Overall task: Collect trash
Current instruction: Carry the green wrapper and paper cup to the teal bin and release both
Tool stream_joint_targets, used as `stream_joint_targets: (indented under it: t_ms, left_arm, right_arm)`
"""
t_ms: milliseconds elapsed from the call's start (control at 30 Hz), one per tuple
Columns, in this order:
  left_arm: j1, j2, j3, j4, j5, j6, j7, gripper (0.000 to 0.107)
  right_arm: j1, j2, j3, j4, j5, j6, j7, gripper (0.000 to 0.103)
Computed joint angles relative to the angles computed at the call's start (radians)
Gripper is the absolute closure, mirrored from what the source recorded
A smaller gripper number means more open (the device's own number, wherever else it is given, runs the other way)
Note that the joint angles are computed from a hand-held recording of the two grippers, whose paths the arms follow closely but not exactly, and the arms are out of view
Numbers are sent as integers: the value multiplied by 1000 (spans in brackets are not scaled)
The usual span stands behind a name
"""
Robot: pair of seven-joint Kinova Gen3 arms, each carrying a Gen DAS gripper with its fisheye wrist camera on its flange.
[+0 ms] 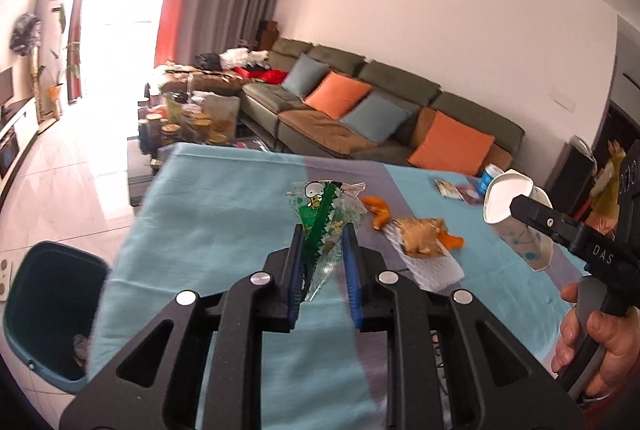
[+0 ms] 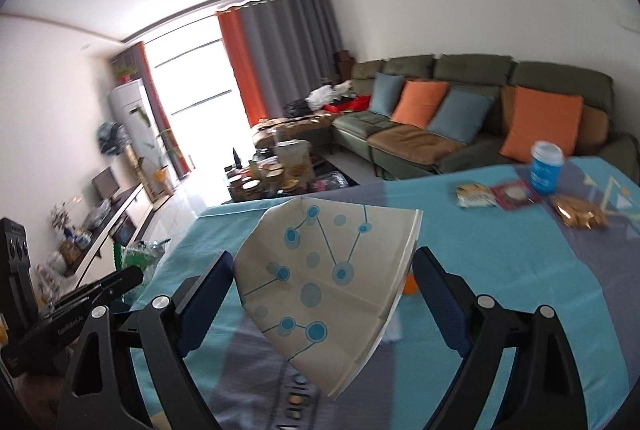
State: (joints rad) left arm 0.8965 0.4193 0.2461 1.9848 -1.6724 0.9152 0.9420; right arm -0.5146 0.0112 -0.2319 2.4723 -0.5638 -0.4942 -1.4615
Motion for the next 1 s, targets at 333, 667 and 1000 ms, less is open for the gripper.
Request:
stream_joint_targets:
  t_ms: [333,667,1000]
  left_arm:
    - [59,-105,32,133,133,219,61,89]
    - [77,-208,94,264,302,374,124,89]
    - [85,-293,156,376,468,438,188,89]
  right_arm:
    - [-101,55,-26,-118,23,47,105,15]
    - [-206,148,-11,-270,144,127,105,15]
    - [-231,243,-38,-458,364,277,-16,15]
